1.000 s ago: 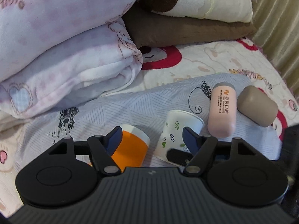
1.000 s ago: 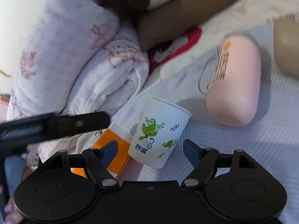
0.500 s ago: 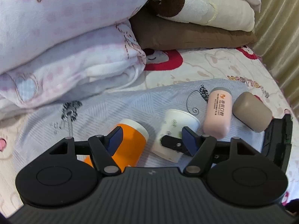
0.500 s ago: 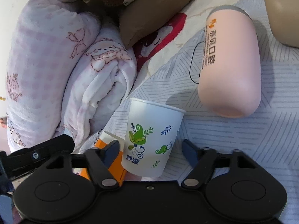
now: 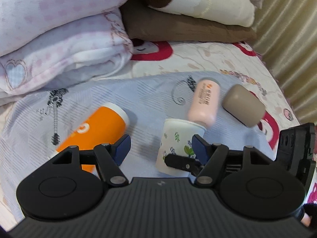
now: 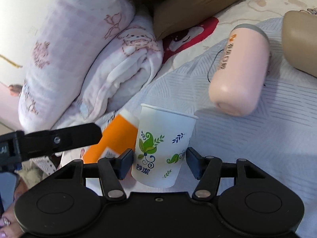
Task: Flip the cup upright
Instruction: 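Grasp the white paper cup with the left gripper while the right tool approaches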
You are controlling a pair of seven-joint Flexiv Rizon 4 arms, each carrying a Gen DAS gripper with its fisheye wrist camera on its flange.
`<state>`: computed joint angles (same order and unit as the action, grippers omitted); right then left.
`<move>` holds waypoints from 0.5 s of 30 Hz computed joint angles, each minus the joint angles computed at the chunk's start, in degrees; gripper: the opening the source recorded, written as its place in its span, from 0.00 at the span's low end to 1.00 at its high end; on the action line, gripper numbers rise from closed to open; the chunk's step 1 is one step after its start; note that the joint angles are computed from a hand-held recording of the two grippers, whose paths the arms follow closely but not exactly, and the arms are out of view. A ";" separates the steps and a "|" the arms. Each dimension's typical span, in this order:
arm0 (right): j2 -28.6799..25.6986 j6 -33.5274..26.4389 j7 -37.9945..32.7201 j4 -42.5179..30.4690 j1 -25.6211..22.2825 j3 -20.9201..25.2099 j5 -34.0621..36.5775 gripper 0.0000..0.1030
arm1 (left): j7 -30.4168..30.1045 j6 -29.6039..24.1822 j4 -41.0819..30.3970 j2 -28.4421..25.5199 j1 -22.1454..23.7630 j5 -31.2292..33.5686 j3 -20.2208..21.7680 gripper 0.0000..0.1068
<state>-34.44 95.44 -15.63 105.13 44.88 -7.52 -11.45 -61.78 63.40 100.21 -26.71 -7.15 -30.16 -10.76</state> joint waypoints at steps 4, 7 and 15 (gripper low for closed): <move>4.53 -2.84 -2.41 3.96 -2.43 4.08 -1.49 0.62 | 2.04 -1.58 3.48 2.57 0.84 -3.30 -1.59 0.62; 7.22 -8.89 -5.22 4.63 -8.37 11.94 -2.04 0.62 | 3.82 -4.40 5.86 4.34 0.90 -5.99 -1.81 0.62; 11.92 -4.71 -4.24 12.39 -5.83 9.69 -5.31 0.62 | 7.38 -6.29 11.89 6.73 -0.93 -12.67 -1.14 0.62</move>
<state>-22.52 90.73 -19.87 117.52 39.05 2.17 -16.76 -54.40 57.10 112.10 -19.98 -8.08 -42.83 -11.91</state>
